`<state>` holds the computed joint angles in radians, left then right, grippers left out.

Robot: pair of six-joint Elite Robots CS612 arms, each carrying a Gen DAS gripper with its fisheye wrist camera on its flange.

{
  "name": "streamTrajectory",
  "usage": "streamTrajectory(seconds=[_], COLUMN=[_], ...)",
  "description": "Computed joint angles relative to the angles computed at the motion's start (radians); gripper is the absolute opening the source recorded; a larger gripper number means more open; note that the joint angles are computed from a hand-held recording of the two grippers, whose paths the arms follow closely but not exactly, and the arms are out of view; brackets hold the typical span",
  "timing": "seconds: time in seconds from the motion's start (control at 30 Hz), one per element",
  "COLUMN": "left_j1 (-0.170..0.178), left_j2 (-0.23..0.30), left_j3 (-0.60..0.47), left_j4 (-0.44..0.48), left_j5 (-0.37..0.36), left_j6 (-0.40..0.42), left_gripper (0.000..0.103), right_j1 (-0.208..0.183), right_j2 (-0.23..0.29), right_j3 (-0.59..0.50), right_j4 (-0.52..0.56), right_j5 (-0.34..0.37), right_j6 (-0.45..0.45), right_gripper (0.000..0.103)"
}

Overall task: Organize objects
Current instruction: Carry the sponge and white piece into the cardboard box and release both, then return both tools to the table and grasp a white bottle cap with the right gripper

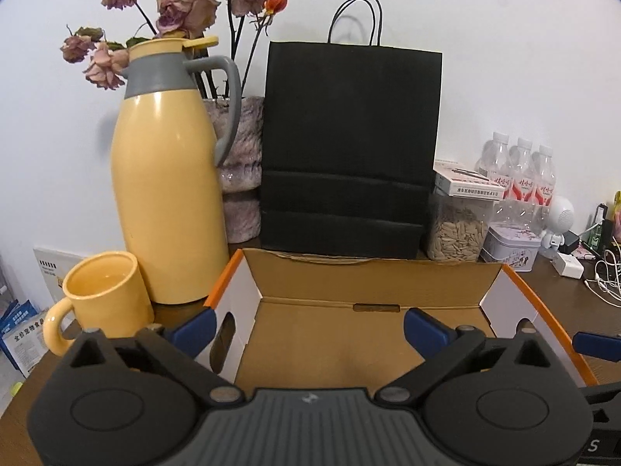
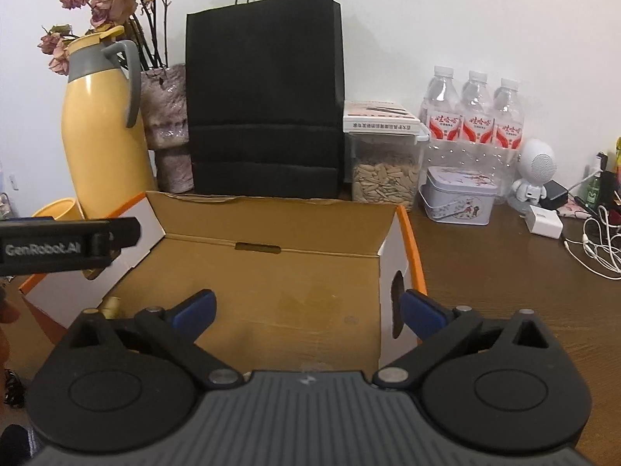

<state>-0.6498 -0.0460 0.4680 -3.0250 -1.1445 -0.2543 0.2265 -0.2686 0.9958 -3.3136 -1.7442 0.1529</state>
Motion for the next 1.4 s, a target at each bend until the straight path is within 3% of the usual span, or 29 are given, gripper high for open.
streamTrajectory(seconds=[0.33,0.77,1.4], left_j1=[-0.003,-0.022,-0.062], left_j2=[-0.036,-0.18,-0.351], left_j3=[0.067,0.376,0.781], left_j4=[-0.053,-0.331,-0.577], left_j5=[-0.003,-0.022,-0.004], left_j6=[0.017,0.04,0.051], left_gripper=[0.103,0.103,0.103], right_j1=[0.004,0.017,0.046], right_j2=[-0.011,-0.089,-0.191], right_j3=[0.019,0.192,0.454], right_j4=[-0.045,-0.257,-0.408], right_j5=[-0.022,-0.017,-0.037], right_j6=[-0.019,-0.062,-0.067], right_gripper=[0.103,0.103,0.103])
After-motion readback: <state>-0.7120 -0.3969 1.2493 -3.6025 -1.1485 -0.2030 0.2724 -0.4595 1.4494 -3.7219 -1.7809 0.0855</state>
